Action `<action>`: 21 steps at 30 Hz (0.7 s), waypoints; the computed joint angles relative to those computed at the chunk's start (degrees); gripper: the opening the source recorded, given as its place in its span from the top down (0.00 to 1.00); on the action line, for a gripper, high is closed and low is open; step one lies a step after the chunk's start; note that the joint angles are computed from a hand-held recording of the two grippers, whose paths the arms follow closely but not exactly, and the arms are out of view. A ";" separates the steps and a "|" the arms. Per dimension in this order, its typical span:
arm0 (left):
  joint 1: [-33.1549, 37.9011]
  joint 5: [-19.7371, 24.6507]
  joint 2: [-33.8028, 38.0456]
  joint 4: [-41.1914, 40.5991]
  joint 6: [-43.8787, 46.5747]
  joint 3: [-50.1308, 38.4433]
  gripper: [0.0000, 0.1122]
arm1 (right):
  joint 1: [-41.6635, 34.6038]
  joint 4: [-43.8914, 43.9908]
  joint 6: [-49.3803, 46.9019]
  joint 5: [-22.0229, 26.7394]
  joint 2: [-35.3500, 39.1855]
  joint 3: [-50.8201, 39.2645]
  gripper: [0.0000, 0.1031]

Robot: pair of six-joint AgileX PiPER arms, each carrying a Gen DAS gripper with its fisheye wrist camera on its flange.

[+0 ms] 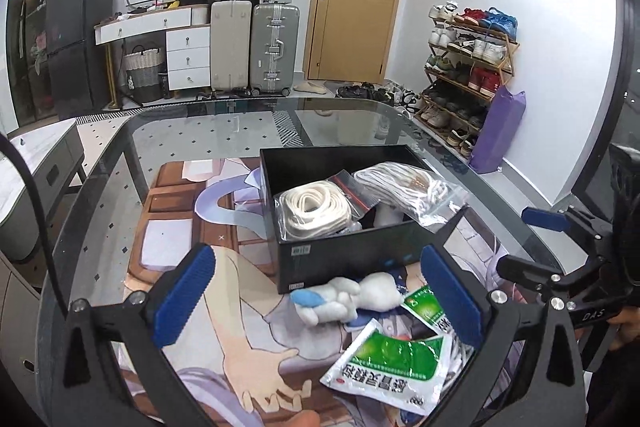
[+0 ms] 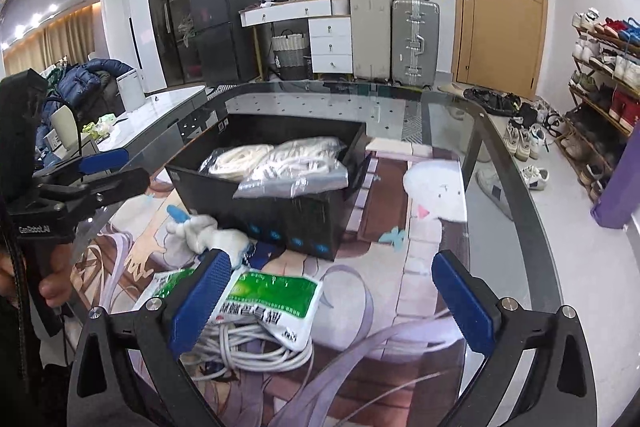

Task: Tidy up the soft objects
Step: 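Lower the rope bag into the black box and open the right tool, then move the right tool toward the white cable coil and green packet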

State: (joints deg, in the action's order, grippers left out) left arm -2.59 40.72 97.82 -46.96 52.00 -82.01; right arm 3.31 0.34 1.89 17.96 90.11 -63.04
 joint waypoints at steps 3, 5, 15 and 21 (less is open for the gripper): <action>0.54 -0.03 -1.32 -1.43 2.20 2.34 0.08 | 0.41 -0.16 1.05 -0.53 -0.53 1.42 0.01; 0.67 -0.07 -1.79 -1.68 2.95 3.19 0.08 | 0.72 -0.03 1.71 -0.84 -1.05 2.74 0.01; 2.44 0.40 -2.91 -3.62 4.92 6.44 0.08 | 1.34 7.33 -5.18 -2.42 -2.34 8.11 0.01; 2.77 -0.08 -3.92 -4.71 6.59 8.10 0.08 | 2.68 8.39 -6.25 -3.49 -2.13 10.10 0.01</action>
State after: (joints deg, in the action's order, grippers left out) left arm 0.18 40.64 93.91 -51.67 58.58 -73.91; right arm 5.99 8.73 -4.36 14.47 87.98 -52.94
